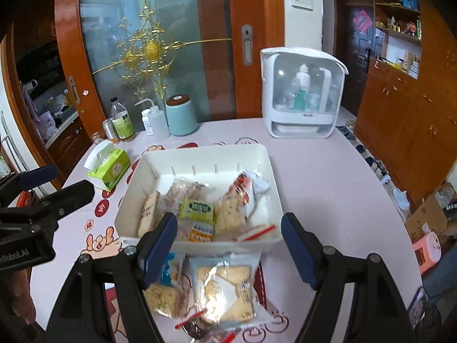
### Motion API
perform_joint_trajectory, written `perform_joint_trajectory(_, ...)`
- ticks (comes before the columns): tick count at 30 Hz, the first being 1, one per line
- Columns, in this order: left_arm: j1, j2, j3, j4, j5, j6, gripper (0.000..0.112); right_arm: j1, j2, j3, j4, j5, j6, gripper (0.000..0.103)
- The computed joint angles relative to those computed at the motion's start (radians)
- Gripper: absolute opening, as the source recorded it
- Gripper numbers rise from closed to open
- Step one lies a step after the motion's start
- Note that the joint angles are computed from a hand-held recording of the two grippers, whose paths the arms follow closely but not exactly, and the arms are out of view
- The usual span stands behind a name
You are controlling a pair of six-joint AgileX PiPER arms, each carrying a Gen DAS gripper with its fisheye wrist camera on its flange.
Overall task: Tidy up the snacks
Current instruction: 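Grasp the clear cracker box with the left tool while the right tool grasps a clear bag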
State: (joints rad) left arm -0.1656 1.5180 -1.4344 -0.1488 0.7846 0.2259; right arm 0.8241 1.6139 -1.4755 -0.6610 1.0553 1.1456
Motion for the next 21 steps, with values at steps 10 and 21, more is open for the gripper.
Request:
perform_joint_trajectory(10, 0.046, -0.046, 0.210, -0.100, -0.045, 0.126, 0.090, 0.059, -0.059, 0.169, 0.019, 0.010, 0.125, 0.076)
perform_joint_trajectory(21, 0.061, 0.008, 0.404, -0.045, -0.109, 0.151, 0.090, 0.091, -0.090, 0.376, 0.143, -0.079, 0.252, 0.076)
